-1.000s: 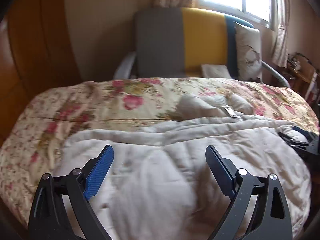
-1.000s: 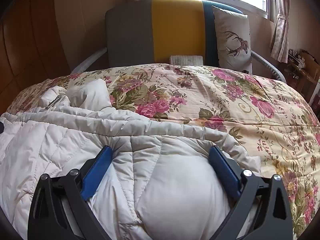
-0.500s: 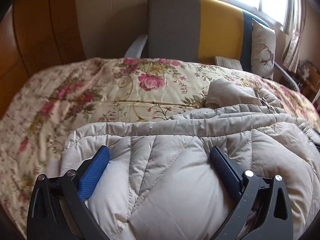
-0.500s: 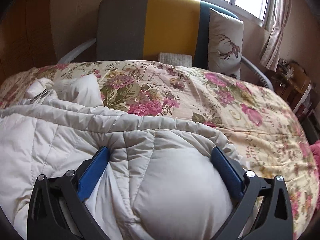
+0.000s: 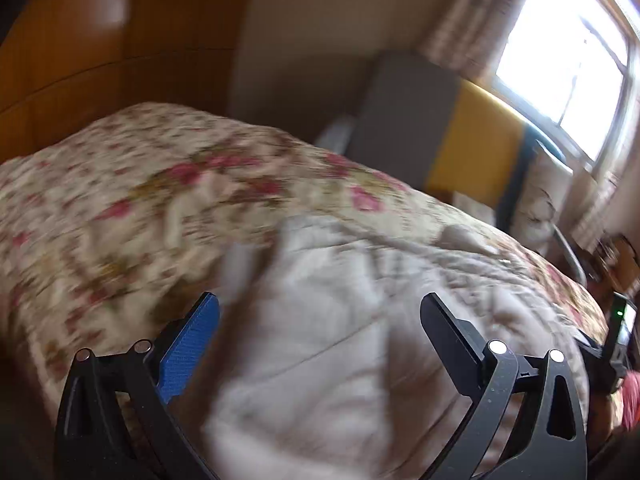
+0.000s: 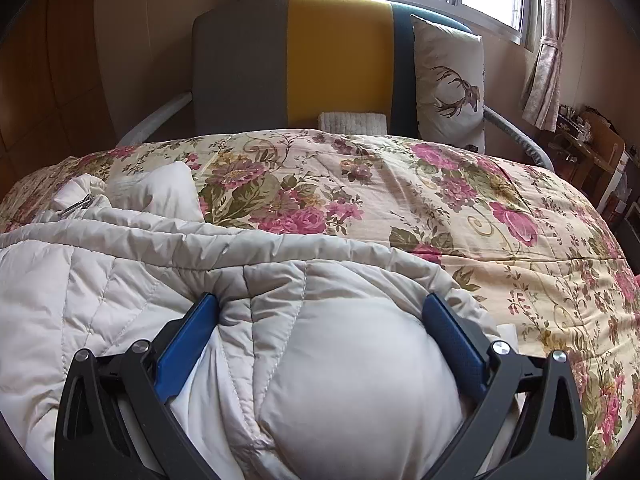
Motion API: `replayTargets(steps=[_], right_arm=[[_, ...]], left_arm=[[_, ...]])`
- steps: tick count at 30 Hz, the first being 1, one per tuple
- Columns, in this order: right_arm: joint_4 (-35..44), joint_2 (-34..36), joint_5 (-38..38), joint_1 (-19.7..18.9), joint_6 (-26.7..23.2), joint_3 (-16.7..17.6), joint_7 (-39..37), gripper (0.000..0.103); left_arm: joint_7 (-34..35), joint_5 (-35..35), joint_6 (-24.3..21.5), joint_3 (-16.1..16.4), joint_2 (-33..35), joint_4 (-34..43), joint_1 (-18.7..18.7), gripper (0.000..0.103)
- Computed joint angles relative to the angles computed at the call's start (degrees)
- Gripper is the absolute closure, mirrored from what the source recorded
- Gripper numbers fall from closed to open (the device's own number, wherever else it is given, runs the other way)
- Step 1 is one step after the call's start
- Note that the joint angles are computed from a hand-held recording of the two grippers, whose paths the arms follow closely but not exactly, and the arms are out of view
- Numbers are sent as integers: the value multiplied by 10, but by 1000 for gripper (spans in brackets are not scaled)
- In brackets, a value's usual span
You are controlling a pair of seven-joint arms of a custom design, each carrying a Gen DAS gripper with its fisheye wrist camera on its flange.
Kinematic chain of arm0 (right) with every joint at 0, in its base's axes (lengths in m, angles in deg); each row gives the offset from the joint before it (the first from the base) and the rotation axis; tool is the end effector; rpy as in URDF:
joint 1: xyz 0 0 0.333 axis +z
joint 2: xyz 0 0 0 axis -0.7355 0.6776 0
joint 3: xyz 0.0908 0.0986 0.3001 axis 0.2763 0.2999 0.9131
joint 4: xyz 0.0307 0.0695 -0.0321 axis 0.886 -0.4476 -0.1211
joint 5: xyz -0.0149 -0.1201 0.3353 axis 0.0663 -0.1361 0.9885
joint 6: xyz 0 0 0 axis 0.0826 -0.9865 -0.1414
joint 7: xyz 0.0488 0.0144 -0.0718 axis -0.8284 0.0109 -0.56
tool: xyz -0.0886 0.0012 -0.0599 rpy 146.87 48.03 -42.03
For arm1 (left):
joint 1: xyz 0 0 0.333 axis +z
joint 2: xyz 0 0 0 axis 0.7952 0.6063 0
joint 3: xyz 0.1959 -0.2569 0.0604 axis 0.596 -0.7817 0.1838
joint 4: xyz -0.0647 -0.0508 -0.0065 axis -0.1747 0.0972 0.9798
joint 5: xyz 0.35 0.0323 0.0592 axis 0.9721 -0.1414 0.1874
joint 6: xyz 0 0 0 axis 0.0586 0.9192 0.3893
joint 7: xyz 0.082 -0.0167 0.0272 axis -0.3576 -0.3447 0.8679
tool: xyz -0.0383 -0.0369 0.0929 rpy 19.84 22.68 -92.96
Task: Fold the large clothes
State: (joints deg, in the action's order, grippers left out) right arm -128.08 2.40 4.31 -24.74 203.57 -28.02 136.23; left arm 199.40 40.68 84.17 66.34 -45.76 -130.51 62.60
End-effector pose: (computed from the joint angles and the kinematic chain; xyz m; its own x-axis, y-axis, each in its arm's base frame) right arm 0.6447 0.1743 0.3869 -0.4347 -0.9004 0.0144 -0.6438 0.2996 -0.7041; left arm 0.7249 -0.0328 0.4528 -0.1540 -0.9548 0.2542 -0.6806 -0.0840 -0.7278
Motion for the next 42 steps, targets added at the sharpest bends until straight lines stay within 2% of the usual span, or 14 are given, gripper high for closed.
replayTargets(steps=[3, 7, 10, 12, 16, 21, 23, 27, 31, 33, 35, 38, 40, 42], right_arm=[[-5, -4, -13, 5, 1, -5, 15, 2], [-7, -6, -23, 5, -1, -3, 24, 2], [-10, -8, -29, 4, 1, -2, 30, 2], [-11, -9, -32, 3, 1, -1, 33, 2], [-12, -10, -34, 1, 1, 2, 34, 2], [-12, -10, -34, -1, 0, 4, 35, 2], [-13, -11, -33, -1, -1, 5, 36, 2], [-6, -11, -19, -2, -21, 11, 16, 2], [9, -28, 4, 20, -115, 26, -40, 2], [-14, -61, -63, 55, -148, 24, 13, 2], [-50, -98, -149, 74, -137, 33, 79, 2], [-73, -114, -268, 94, -142, 52, 161, 2], [-33, -71, -230, 91, -197, 75, 79, 2], [4, -20, -164, 67, -184, 89, 4, 2]], left_arm=[[-13, -20, 4, 4, -21, -47, 25, 3], [82, -148, -91, -95, -11, -58, 135, 3], [120, -205, -146, -106, -1, -49, 155, 3], [141, -213, -164, -98, 0, -40, 149, 3], [162, -236, -245, -86, 15, -4, 143, 4], [155, -280, -305, -66, 45, 44, 127, 20], [132, -309, -351, -63, 61, 64, 131, 24], [114, -337, -357, -35, 53, 63, 111, 29], [101, -339, -359, -8, 52, 75, 92, 55], [116, -358, -356, -10, 46, 64, 97, 64], [141, -381, -355, -10, 38, 52, 104, 71], [180, -403, -354, -7, 26, 36, 108, 73], [189, -414, -361, -2, 24, 32, 109, 73], [198, -431, -369, -1, 27, 32, 111, 69]])
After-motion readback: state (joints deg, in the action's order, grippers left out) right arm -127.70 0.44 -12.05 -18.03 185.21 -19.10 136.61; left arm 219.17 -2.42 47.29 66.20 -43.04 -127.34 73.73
